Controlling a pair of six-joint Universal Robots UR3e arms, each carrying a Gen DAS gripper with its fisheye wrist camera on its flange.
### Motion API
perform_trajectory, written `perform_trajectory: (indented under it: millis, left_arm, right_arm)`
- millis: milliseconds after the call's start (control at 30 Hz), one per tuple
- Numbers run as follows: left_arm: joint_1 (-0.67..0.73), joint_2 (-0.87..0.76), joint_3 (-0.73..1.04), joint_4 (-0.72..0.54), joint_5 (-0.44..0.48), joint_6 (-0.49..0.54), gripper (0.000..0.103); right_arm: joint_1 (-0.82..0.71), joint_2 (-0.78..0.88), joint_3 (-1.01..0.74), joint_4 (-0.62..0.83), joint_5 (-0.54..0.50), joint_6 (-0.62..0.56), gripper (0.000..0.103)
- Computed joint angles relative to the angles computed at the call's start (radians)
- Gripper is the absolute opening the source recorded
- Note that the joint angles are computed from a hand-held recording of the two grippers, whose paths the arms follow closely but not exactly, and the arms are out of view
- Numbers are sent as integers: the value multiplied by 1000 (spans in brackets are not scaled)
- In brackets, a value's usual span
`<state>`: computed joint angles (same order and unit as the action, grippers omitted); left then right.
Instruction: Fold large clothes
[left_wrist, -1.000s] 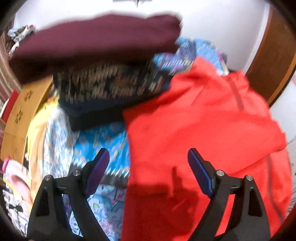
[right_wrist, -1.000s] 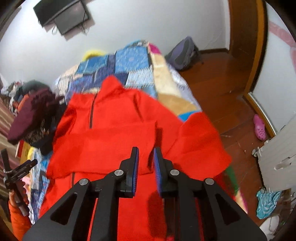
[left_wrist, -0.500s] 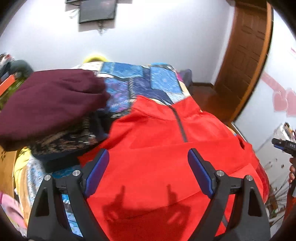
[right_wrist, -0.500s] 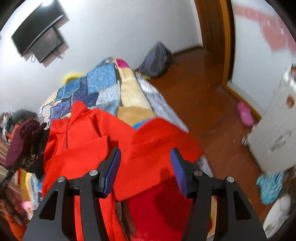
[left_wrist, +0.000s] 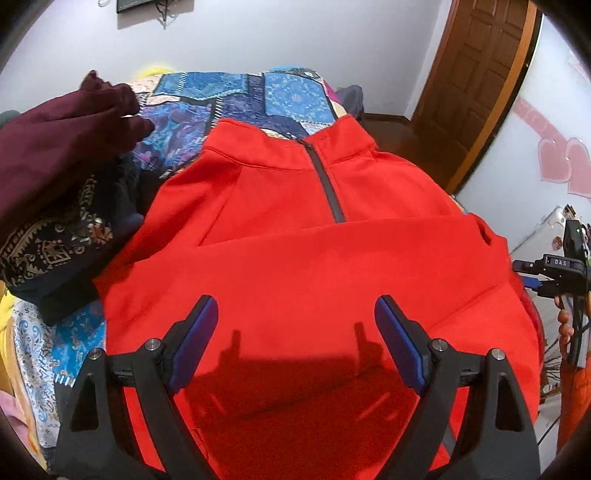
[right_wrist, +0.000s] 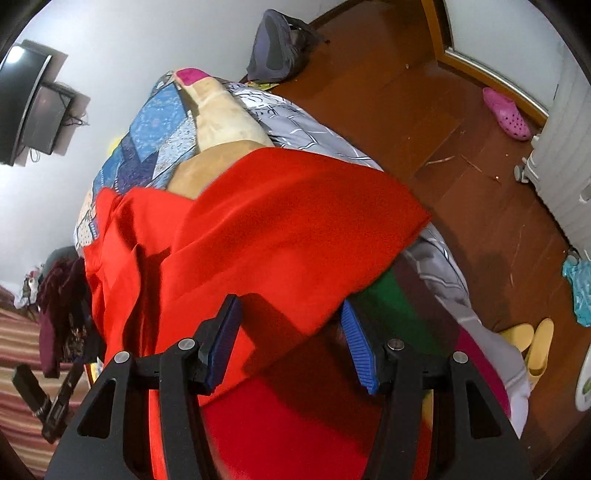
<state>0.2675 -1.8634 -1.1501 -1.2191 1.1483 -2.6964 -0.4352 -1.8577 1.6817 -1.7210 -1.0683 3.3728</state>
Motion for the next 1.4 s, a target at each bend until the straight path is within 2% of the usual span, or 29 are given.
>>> perform_trajectory:
  millis: [267, 367, 433, 500, 600, 800, 1067, 1200, 1400]
  left_arm:
    - [49, -9, -2, -18, -9, -38, 87]
    - [62, -8, -3, -25, -14, -47, 87]
    - [69, -3, -9, -17, -15, -46, 87]
    - [78, 6, -19, -7, -23, -44, 87]
    - [90, 18, -24, -8, -36, -42, 87]
    - [127, 52, -45, -17, -84, -19, 87]
    - [174, 92, -72, -36, -138, 13, 87]
    - [206, 117, -94, -63, -167, 40, 87]
    - [270, 165, -139, -119, -219, 88, 87]
  right_arm:
    - [-81, 41, 72, -85, 75, 67, 52]
    - [-58, 57, 59, -127, 41, 117, 49]
    - [-17, 81, 16, -141, -16, 144, 30]
    - [17, 92, -26, -152, -61, 155, 16]
    - [79, 111, -116, -177, -131, 171, 11]
    - [259, 177, -415, -182, -267, 182, 10]
    - [566, 403, -821, -142, -383, 142, 9]
    - [686, 502, -877, -114, -429, 125, 9]
    - [756, 612, -874, -33, -383, 131, 9]
